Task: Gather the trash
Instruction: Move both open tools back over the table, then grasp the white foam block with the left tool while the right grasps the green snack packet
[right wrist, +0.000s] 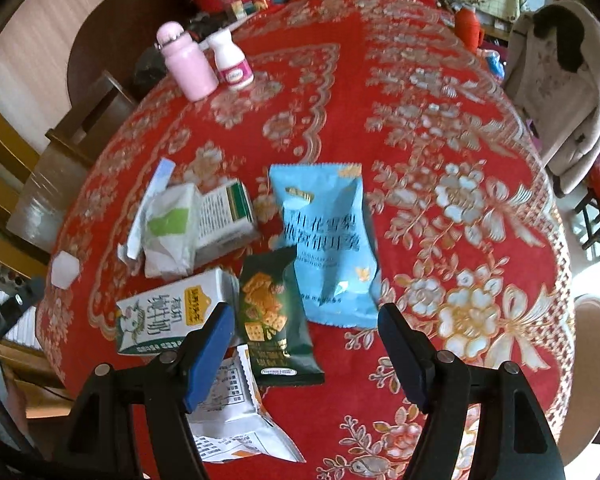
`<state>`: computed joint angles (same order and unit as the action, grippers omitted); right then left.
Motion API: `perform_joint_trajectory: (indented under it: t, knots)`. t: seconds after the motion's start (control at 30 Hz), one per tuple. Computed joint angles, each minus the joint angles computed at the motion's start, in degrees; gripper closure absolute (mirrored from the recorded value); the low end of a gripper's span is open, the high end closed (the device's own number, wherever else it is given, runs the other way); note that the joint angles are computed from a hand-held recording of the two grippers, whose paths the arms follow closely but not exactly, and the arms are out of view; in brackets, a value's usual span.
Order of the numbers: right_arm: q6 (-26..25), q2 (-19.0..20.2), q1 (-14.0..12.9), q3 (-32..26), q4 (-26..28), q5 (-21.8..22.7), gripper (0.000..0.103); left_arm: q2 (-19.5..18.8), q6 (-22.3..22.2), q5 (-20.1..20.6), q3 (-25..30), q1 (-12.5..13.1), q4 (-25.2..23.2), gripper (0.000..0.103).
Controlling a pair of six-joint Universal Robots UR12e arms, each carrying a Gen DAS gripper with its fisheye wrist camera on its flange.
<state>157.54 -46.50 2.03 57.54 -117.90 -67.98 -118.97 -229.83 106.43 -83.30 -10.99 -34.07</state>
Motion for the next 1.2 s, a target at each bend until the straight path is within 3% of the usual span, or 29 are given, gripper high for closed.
perform_joint_trajectory:
  t: [0.17, 0.23, 0.33, 0.43, 0.5, 0.63, 0.73, 0.77, 0.9, 1.2]
  knots:
    - [1.06, 0.45, 0.11, -0.18, 1.4, -0.22, 0.031, 0.67, -2.5, 2.2, -1.65, 2.05, -1.45, 0.046]
    - [1.38, 0.48, 0.21, -0.07, 1.22, -0.09, 0.031, 0.73, -3.47, 2.59, -2.29, 2.79, -1.21, 0.041]
    - [2.23, 0.71, 0.31, -0.23, 1.26, 0.37, 0.032, 0.33, -2.81, 2.46, -2.36, 3.6, -1.77, 0.04]
    - [3.18, 1.04, 0.52, -0.6, 1.7, 0.81, 0.042, -0.37, -0.82, 1.9, -1.91, 4.12, -2.49, 0.04]
    - [3.4, 1.39, 0.66, -0.96, 2.41, 0.91, 0.058, -0.87, 0.53, 1.81, -1.46, 4.32, -3.33, 0.04]
    - [4.7, 1.52, 0.47, -0.67, 2.37, 2.87, 0.074, -1.43, 2.17, 1.0, -1.28, 4.94, -4.03, 0.04]
    - [4.75, 0.9, 0.34, 0.31, -0.13, 4.07, 0.076, -1.1, 1.39, -1.95, -3.05, 5.88, -0.46, 0.042]
    - [4.56, 0.66, 0.32, 0.61, -1.13, 4.38, 0.076, -0.99, 1.2, -2.4, -3.31, 6.0, -0.03, 0.051]
    - [4.14, 0.06, 0.17, 1.06, -3.7, 5.1, 0.079, -0.69, 1.55, -3.71, -3.69, 6.02, 1.3, 0.064]
    - [5.25, -0.94, -1.15, 1.43, -5.29, 8.77, 0.079, -1.81, 7.11, -3.31, 1.11, 2.85, 3.31, 0.066]
